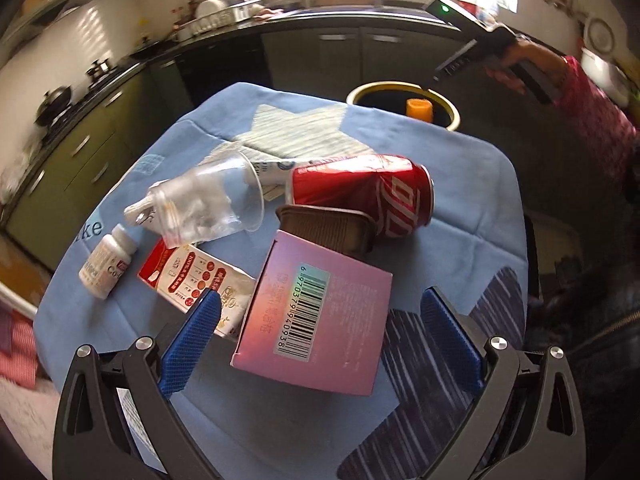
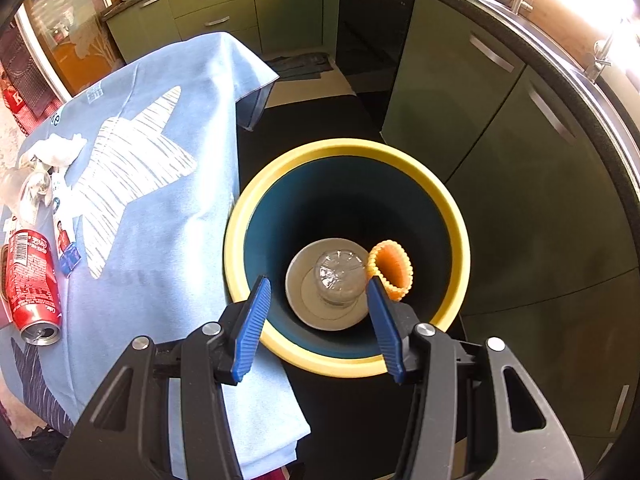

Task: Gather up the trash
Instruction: 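Grasp the pink box with the left gripper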

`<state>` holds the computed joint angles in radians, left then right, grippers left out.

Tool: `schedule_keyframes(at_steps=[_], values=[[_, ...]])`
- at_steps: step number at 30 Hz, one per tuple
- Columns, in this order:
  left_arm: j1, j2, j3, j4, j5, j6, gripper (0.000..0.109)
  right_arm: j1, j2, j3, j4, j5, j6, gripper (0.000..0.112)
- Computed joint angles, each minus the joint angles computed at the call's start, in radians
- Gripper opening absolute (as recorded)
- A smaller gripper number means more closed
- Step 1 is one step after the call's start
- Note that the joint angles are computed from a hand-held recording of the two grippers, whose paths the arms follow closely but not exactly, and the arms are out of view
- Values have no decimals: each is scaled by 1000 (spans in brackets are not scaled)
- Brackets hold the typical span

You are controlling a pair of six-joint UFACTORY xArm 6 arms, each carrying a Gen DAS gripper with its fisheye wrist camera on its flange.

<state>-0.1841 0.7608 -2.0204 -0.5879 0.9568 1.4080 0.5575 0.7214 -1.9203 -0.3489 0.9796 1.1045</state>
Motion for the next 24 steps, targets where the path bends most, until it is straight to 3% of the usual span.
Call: schedule_keyframes(at_steps=[8,20,24], values=[[-29,31,19,83,-93,73,98,3,41,-52,26,9,-24,49],[-78,-26,235,43,-439,174,98,2,99,-115,60,9,-55,49],[-83,-38,264,-16,-479,210,83,1,98,-107,61,-3,-53,49]])
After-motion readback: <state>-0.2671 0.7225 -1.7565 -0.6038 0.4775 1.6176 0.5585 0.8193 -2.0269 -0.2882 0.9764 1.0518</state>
